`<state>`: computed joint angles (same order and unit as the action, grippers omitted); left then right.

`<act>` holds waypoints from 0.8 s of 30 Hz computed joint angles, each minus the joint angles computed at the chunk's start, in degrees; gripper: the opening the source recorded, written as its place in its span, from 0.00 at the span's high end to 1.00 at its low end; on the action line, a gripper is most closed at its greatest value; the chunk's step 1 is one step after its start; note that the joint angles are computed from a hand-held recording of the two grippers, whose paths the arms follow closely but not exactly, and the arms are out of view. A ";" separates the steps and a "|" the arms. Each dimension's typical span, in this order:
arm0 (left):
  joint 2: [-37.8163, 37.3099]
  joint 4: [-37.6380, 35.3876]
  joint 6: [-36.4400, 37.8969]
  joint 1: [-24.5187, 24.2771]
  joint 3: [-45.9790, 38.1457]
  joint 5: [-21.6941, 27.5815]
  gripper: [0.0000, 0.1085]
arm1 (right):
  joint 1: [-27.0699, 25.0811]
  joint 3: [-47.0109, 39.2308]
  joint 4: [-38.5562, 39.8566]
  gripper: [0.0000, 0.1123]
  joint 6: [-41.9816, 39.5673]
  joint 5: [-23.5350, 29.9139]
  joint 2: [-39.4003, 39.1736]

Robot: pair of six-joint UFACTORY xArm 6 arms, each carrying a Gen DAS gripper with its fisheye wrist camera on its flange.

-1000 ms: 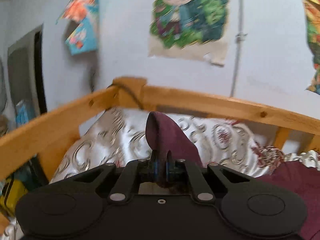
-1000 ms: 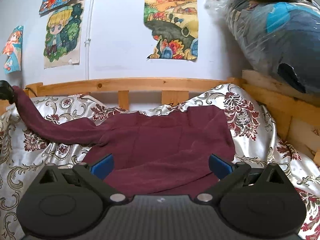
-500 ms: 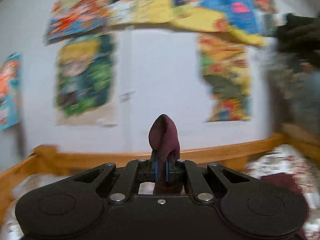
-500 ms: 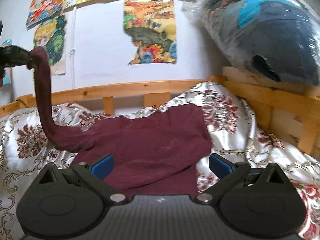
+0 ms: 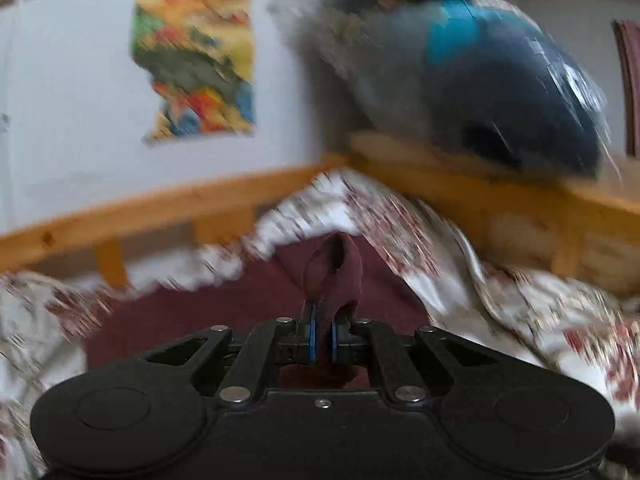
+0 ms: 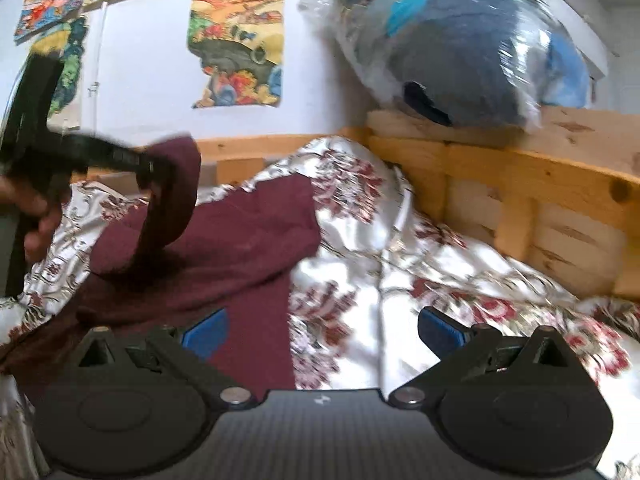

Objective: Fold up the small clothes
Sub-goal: 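Lift the sleeve with the left tool, fold it across the body, open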

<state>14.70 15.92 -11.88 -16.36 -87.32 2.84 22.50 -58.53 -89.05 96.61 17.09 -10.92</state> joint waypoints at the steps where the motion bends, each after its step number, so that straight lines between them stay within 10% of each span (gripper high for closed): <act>1: 0.15 -2.21 2.00 -0.70 0.89 0.14 0.94 | -0.28 0.99 0.64 0.08 -0.18 0.03 -0.74; 7: -0.12 -23.82 19.66 -3.51 3.95 5.69 0.79 | -1.11 4.88 3.09 0.08 -0.44 1.20 -3.67; 14: -6.42 -46.68 38.83 -2.37 8.62 12.84 0.27 | -0.98 4.12 4.29 0.08 -0.40 0.39 -2.30; 24: -14.70 -21.21 22.55 7.42 14.55 16.24 0.16 | 1.11 -3.77 10.94 0.08 -4.68 -0.34 5.93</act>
<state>0.00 -5.28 10.67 -8.94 -72.77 19.08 23.61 -62.30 -78.11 91.93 16.75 -4.99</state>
